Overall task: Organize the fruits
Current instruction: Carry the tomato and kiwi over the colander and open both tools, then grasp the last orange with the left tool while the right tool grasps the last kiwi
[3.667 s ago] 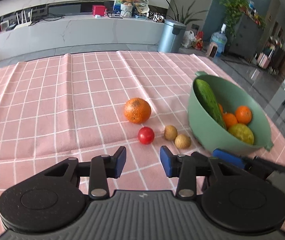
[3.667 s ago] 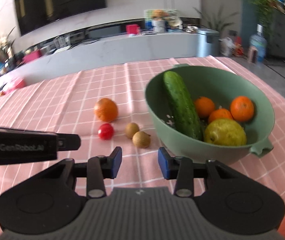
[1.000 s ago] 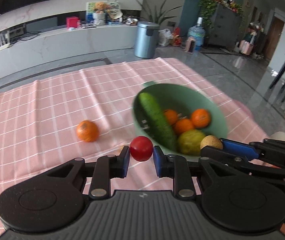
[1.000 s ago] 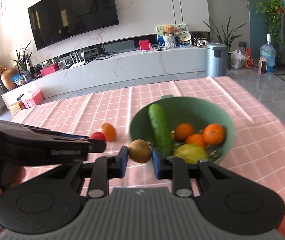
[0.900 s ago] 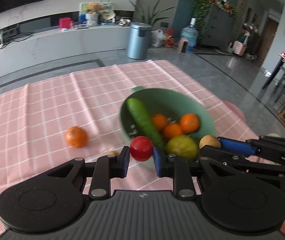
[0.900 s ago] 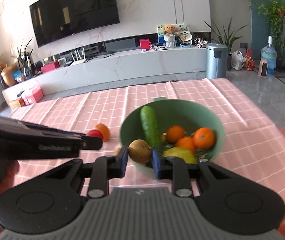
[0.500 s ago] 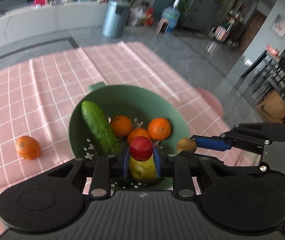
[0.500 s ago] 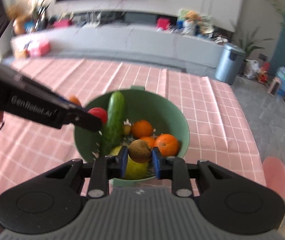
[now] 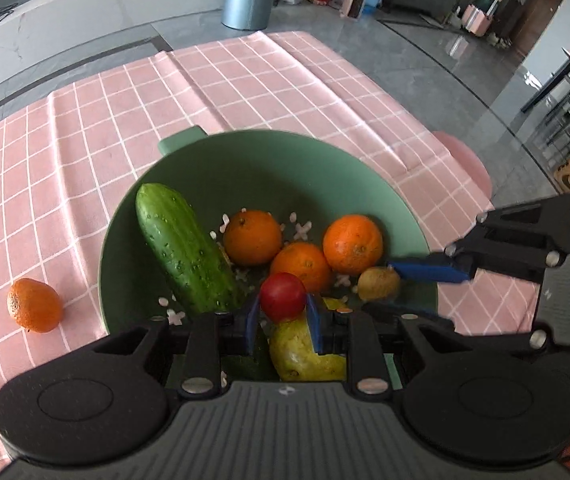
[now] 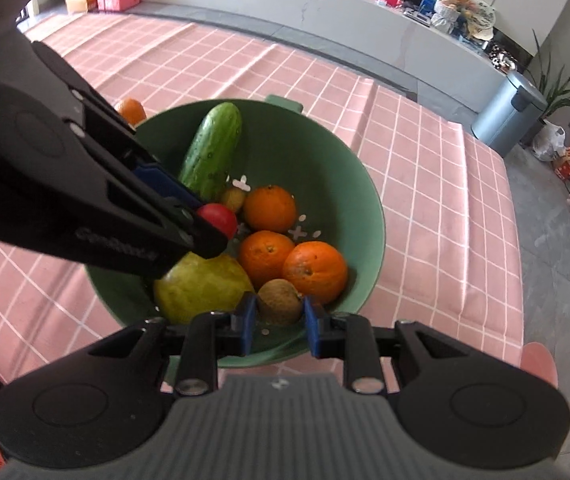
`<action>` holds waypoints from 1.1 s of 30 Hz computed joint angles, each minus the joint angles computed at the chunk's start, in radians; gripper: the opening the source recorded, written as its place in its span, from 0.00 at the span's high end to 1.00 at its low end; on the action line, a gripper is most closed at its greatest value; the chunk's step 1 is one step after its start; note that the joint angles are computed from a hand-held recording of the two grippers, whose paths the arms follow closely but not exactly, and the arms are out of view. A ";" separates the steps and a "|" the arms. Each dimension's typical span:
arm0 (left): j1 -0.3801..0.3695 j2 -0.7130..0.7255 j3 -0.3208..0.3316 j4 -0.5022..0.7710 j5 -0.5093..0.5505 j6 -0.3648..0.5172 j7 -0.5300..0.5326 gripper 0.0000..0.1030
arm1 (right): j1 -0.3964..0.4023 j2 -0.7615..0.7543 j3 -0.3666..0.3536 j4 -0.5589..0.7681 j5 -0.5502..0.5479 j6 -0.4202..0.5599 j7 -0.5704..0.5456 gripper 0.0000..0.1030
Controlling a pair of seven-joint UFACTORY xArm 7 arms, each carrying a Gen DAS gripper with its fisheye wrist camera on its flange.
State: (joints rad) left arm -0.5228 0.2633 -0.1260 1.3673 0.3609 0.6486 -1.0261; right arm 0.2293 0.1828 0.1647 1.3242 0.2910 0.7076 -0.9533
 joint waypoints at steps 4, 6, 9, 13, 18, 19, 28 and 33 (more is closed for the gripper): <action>-0.004 0.011 0.003 0.019 0.007 0.024 -0.001 0.73 | 0.004 0.022 0.000 0.020 -0.026 0.008 0.000 0.79; -0.004 0.011 0.003 0.021 0.005 0.027 -0.003 0.73 | 0.004 0.028 0.000 0.026 -0.032 0.011 0.002 0.79; -0.002 0.008 0.003 0.015 0.003 0.021 -0.001 0.71 | 0.005 0.028 0.002 0.025 -0.036 0.009 0.006 0.80; -0.003 -0.011 0.001 0.000 0.006 0.016 -0.009 0.65 | 0.002 0.021 0.003 0.024 -0.032 0.008 0.001 0.77; -0.018 -0.074 -0.002 -0.045 0.078 0.011 -0.063 0.64 | -0.003 -0.026 0.005 -0.011 0.009 -0.017 -0.015 0.71; -0.020 -0.094 -0.005 -0.059 0.098 0.016 -0.080 0.64 | -0.004 -0.041 0.005 -0.023 0.024 -0.027 -0.017 0.71; 0.007 -0.287 -0.085 -0.178 0.267 0.127 -0.161 0.62 | 0.029 -0.215 -0.010 -0.175 0.312 -0.084 -0.059 0.67; 0.058 -0.423 -0.139 -0.294 0.287 0.150 -0.189 0.61 | 0.090 -0.272 -0.017 -0.245 0.431 -0.119 -0.083 0.67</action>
State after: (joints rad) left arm -0.4652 -0.1593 -0.2651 1.0734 0.6479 0.7989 -1.2152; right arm 0.3189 -0.0894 0.1473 1.0797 0.7215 0.5888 -1.0367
